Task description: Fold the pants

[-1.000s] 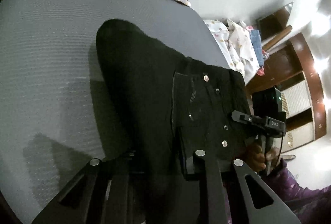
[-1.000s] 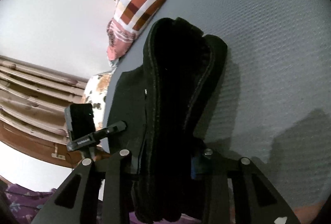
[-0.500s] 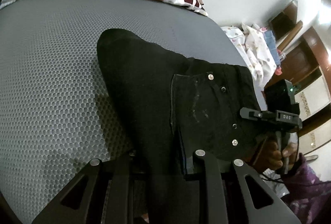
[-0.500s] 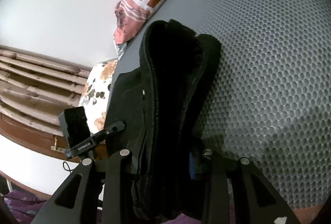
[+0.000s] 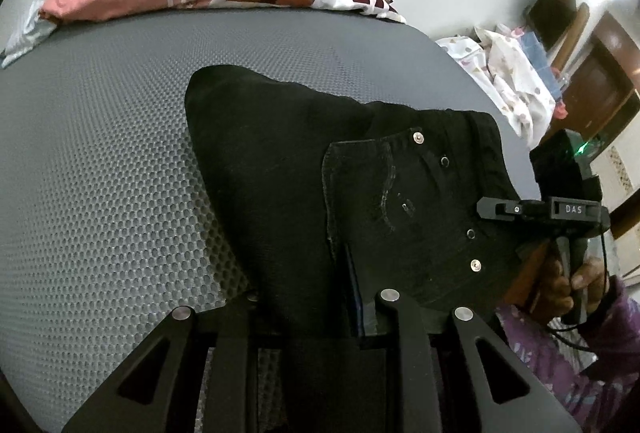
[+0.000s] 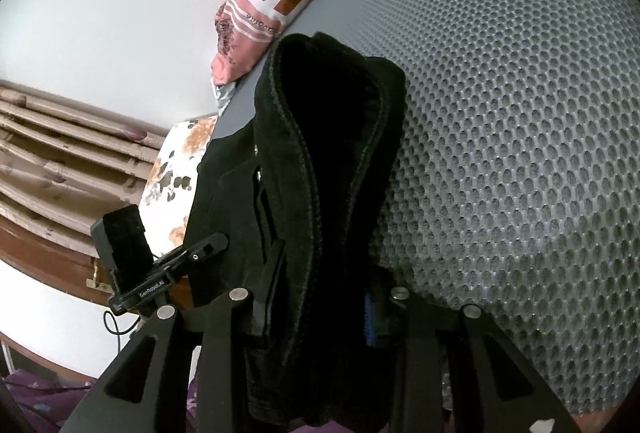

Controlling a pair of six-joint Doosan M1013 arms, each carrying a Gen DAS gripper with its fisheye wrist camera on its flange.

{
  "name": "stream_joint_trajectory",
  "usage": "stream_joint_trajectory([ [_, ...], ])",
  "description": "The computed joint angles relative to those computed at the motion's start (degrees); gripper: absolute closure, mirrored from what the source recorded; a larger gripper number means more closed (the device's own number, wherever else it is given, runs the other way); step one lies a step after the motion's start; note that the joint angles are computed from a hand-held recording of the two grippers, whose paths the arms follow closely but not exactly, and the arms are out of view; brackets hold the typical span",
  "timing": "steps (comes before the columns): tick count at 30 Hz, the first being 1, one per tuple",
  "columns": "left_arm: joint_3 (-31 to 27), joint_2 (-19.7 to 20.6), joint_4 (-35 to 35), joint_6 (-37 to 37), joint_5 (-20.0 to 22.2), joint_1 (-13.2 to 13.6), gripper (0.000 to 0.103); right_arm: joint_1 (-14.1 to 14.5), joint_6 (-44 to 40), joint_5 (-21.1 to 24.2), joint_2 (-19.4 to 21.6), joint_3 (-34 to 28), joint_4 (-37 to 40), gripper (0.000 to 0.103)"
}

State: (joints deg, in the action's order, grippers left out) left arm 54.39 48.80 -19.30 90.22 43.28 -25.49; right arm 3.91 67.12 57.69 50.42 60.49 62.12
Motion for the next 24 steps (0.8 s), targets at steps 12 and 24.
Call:
stream_joint_trajectory([
  [12, 1.6, -0.8, 5.8, -0.7, -2.5, -0.9, 0.08, 0.5, -0.4, -2.2, -1.2, 1.6, -0.6, 0.075],
  [24, 2.4, -1.1, 8.5, -1.0, -3.9, -1.2, 0.079, 1.0, -0.8, -3.8, -1.8, 2.8, -0.5, 0.075],
])
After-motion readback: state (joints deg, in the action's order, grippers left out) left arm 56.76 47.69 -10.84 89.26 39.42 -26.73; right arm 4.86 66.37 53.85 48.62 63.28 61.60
